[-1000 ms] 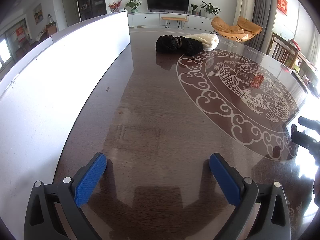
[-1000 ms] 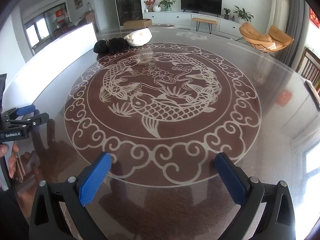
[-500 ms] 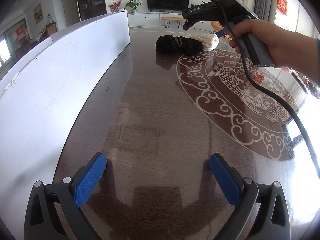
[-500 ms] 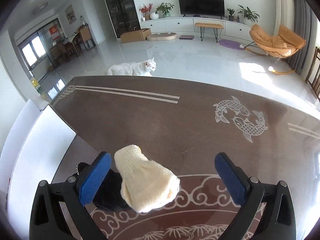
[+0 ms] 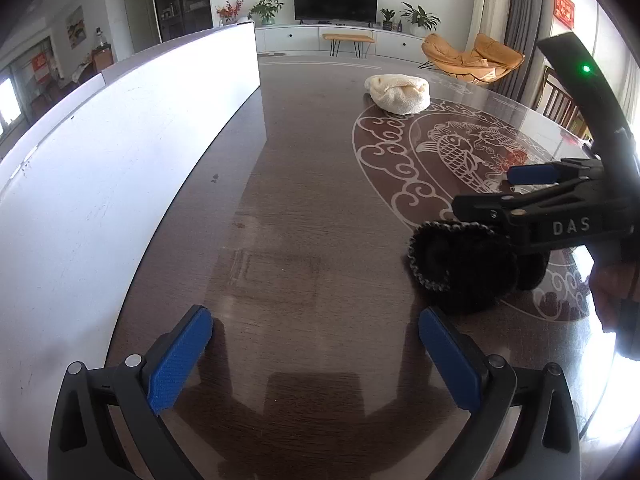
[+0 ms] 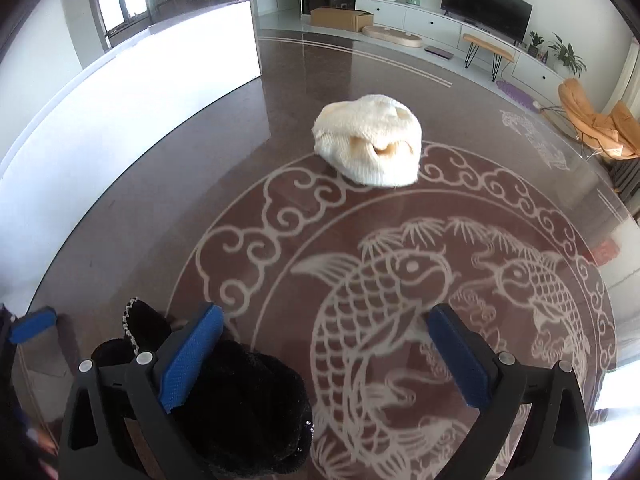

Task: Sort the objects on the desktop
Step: 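Grasp the cream knit hat with the right tool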

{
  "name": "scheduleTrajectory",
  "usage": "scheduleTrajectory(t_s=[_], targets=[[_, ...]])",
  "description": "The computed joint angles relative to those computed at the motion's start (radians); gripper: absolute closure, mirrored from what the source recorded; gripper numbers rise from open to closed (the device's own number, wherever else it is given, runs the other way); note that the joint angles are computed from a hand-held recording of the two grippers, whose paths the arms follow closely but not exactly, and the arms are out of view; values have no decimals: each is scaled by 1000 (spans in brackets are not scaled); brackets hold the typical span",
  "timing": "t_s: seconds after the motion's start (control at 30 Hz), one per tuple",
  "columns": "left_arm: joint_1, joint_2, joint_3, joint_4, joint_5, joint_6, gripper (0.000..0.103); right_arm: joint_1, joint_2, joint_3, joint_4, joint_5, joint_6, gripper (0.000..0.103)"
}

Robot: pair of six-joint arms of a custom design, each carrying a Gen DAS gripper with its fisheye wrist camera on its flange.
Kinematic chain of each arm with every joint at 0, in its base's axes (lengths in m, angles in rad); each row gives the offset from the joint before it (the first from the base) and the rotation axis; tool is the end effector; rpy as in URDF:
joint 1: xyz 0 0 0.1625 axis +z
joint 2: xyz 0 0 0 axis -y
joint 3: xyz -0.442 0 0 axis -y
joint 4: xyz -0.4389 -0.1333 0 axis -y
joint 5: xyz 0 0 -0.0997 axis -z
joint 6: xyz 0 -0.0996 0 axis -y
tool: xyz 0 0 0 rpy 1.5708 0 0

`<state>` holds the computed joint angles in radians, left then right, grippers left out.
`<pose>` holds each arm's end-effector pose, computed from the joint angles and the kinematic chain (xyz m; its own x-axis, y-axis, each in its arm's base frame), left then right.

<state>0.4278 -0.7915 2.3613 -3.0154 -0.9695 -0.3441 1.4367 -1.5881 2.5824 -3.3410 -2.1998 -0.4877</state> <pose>-0.2850 -0.3384 -0.0559 -0.5661 0.5950 -0.5705 0.7561 0.6505 -0.0718 0.0260 -0.3659 0.2488 -0.7040 0.1248 0.6992 -0.2654 0.8669 -0.4219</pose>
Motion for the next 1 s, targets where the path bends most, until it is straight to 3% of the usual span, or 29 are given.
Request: scheduleTrajectory(t_s=[0.03, 0.13, 0.23, 0.33, 0.43, 0.53, 0.63, 0.67, 0.7, 0.73, 0.9, 1.0], targets=[[0, 1, 0, 0, 1, 0, 0, -13, -61, 45, 10, 21, 7, 0], [0, 0, 0, 0, 0, 0, 0, -121, -321, 156, 74, 181, 9, 0], [0, 0, 0, 0, 0, 0, 0, -175, -454, 150, 129, 268, 19, 0], [0, 0, 0, 0, 0, -1, 0, -160, -406, 43, 254, 287, 79, 0], [-1, 0, 0, 0, 0, -1, 0, -83, -231, -72, 289, 195, 150, 0], [0, 0, 0, -1, -2, -1, 0, -11, -32, -218, 325, 45, 194, 0], [0, 0, 0, -1, -2, -2, 0, 16, 91, -317, 327, -48, 208, 0], [0, 0, 0, -1, -2, -2, 0, 15, 109, -335, 339, -63, 222, 6], [0, -4, 2, 0, -3, -1, 0, 9, 120, -346, 349, -68, 231, 34], [0, -3, 2, 0, -3, -2, 0, 2, 125, -346, 347, -73, 235, 47], [-1, -6, 5, 0, -3, -4, 0, -37, 24, -226, 230, -44, 130, 50], [-2, -7, 5, 2, -2, -4, 0, -107, -155, -86, 210, -7, 38, 50]])
